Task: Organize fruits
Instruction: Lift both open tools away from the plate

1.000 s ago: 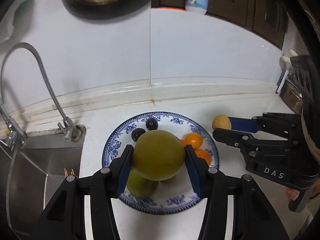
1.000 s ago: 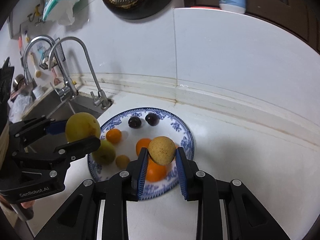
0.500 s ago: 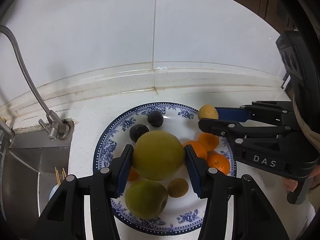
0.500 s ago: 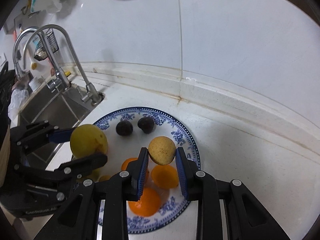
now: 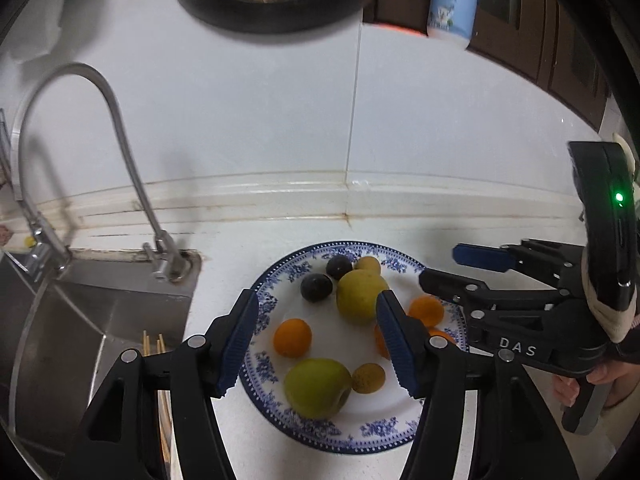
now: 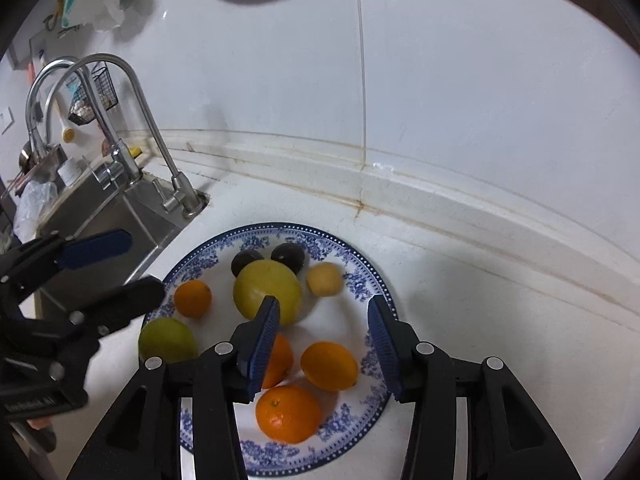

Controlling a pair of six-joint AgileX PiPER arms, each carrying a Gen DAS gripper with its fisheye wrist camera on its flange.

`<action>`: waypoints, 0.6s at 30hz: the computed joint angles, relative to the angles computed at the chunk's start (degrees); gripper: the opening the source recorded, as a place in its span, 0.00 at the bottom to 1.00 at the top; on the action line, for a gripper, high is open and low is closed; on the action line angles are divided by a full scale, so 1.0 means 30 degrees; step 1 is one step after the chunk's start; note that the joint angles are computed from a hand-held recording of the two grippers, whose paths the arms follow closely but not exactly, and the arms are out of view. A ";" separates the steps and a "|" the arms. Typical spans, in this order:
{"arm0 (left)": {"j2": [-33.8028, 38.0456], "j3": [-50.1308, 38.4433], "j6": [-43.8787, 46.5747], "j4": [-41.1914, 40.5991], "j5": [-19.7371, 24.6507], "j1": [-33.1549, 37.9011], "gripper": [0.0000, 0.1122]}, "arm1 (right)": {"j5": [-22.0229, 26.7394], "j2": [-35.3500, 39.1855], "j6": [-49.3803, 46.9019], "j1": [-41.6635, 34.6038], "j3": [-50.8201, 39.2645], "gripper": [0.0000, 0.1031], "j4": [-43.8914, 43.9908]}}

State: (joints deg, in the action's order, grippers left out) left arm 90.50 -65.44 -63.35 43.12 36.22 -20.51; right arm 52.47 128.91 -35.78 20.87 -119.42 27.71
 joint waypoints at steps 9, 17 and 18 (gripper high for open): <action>-0.1525 0.0038 -0.2616 0.1735 0.2819 -0.2898 0.58 | -0.3708 -0.5355 -0.1429 -0.0852 0.7062 0.51 0.1265; -0.1941 -0.0260 -0.4058 0.2482 0.5746 -0.6078 0.67 | -0.5498 -1.0053 -0.1643 -0.2253 1.2431 0.61 0.2100; -0.2043 -0.0227 -0.4330 0.2498 0.5937 -0.6455 0.68 | -0.5607 -1.0488 -0.1469 -0.2374 1.2926 0.64 0.1971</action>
